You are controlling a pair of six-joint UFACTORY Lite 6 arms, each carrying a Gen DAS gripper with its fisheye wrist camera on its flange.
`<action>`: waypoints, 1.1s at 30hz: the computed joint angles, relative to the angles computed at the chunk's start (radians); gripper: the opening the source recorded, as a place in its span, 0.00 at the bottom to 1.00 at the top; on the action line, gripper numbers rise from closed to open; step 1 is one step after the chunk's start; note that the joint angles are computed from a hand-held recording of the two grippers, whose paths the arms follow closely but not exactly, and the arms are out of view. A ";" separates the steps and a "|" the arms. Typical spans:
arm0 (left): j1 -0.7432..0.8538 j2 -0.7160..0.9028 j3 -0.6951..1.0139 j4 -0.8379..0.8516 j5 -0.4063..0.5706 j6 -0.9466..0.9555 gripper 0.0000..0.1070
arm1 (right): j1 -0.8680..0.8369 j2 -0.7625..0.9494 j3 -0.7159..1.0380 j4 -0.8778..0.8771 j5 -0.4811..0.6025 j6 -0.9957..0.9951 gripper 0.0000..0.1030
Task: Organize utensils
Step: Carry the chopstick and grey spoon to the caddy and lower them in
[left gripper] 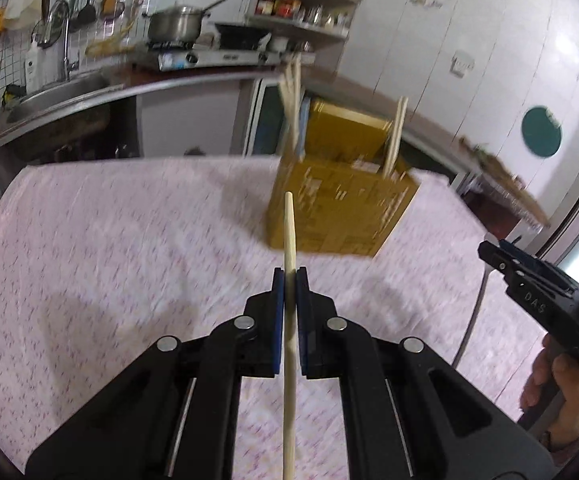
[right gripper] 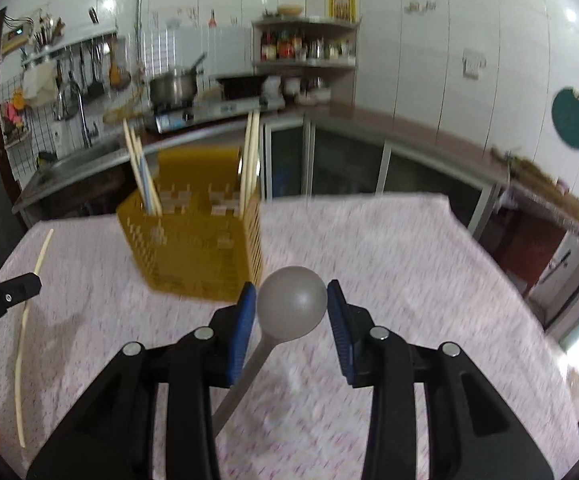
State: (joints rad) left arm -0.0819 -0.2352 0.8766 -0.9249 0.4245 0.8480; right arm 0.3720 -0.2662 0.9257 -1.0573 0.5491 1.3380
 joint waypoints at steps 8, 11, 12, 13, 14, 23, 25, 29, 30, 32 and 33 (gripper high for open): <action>-0.061 0.047 0.121 -0.132 -0.057 0.081 0.04 | -0.042 0.049 0.103 -0.186 -0.009 0.054 0.36; -0.075 0.081 0.159 -0.147 -0.074 0.094 0.04 | -0.054 0.037 0.115 -0.196 -0.029 0.049 0.36; -0.076 0.086 0.162 -0.161 -0.072 0.108 0.04 | -0.053 0.034 0.109 -0.213 -0.032 0.065 0.36; -0.083 0.099 0.173 -0.150 -0.074 0.098 0.04 | -0.051 0.033 0.105 -0.227 -0.036 0.078 0.36; -0.088 0.107 0.177 -0.149 -0.075 0.097 0.04 | -0.051 0.033 0.104 -0.232 -0.046 0.080 0.36; -0.086 0.132 0.198 -0.141 -0.073 0.089 0.04 | -0.045 0.048 0.088 -0.327 -0.054 0.147 0.36; -0.081 0.131 0.205 -0.148 -0.072 0.097 0.04 | -0.051 0.053 0.089 -0.352 -0.058 0.168 0.36; -0.080 0.156 0.264 -0.106 -0.067 0.058 0.04 | -0.073 0.093 0.133 -0.414 -0.068 0.209 0.36; -0.080 0.163 0.288 -0.084 -0.063 0.037 0.04 | -0.072 0.102 0.146 -0.444 -0.059 0.230 0.36; -0.085 0.176 0.340 -0.038 -0.060 -0.009 0.04 | -0.084 0.135 0.198 -0.483 -0.055 0.240 0.36; -0.090 0.181 0.372 -0.003 -0.065 -0.042 0.04 | -0.089 0.157 0.234 -0.482 -0.056 0.227 0.36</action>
State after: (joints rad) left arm -0.1720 -0.0537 1.2489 -0.9282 0.3599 0.8061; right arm 0.2828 -0.1095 1.1595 -1.5393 0.4935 1.5653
